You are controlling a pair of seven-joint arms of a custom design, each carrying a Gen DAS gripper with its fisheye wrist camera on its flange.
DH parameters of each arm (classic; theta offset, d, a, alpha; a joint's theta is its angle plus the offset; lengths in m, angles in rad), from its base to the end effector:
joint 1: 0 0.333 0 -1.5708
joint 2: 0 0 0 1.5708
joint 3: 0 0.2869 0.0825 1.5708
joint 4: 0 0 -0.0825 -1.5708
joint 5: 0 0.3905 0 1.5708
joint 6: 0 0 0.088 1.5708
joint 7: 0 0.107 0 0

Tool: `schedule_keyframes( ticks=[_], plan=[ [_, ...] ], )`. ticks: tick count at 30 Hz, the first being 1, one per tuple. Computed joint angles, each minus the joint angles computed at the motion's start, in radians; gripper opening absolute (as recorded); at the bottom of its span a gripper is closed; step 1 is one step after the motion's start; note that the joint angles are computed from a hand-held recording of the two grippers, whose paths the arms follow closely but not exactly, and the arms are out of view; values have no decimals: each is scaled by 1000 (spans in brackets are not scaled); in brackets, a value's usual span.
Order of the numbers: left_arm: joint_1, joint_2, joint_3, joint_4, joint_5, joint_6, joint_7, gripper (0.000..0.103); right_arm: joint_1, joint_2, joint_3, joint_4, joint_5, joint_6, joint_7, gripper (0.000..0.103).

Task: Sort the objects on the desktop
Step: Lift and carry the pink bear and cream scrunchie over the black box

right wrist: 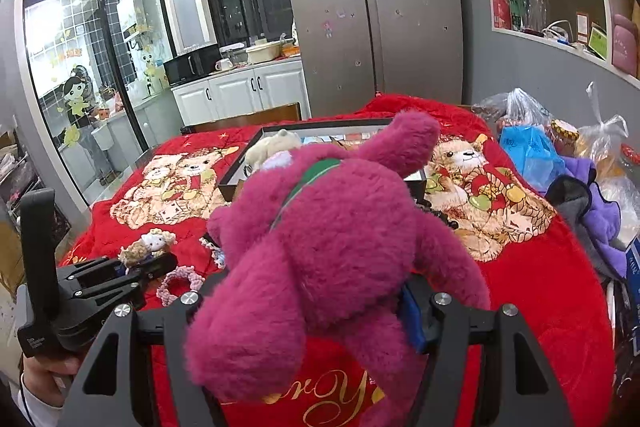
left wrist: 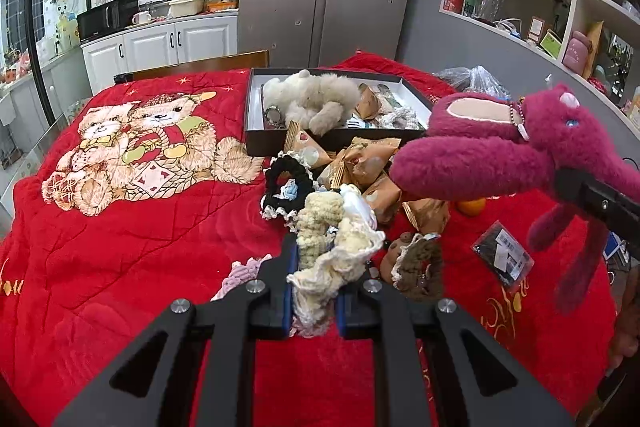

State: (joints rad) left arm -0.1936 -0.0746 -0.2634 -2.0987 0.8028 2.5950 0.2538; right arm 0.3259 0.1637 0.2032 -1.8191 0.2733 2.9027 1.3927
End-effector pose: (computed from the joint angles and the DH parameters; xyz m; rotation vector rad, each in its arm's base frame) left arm 0.5112 -0.2697 0.4788 -1.9766 1.4973 -0.7661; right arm 0.5785 0.3100 0.5265 -1.8984 1.1856 -0.4222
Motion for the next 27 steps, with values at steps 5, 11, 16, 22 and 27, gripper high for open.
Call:
schedule_keyframes(
  ticks=[5,11,16,22,27],
  plan=[
    [-2,-3,-3,6,-2,-7,3,15,-3,-3,7,3,19,-1,-23,67],
    [-8,13,1,33,-44,-37,28,15,2,7,6,18,18,-11,-26,67],
    [-12,23,8,59,-53,-70,34,15,3,32,7,47,12,-28,-19,67],
    [-12,51,24,123,-42,-97,57,15,8,88,-1,130,-41,-54,22,67],
    [-16,95,44,206,-41,-117,110,15,3,148,1,238,-84,-89,47,67]
  ],
)
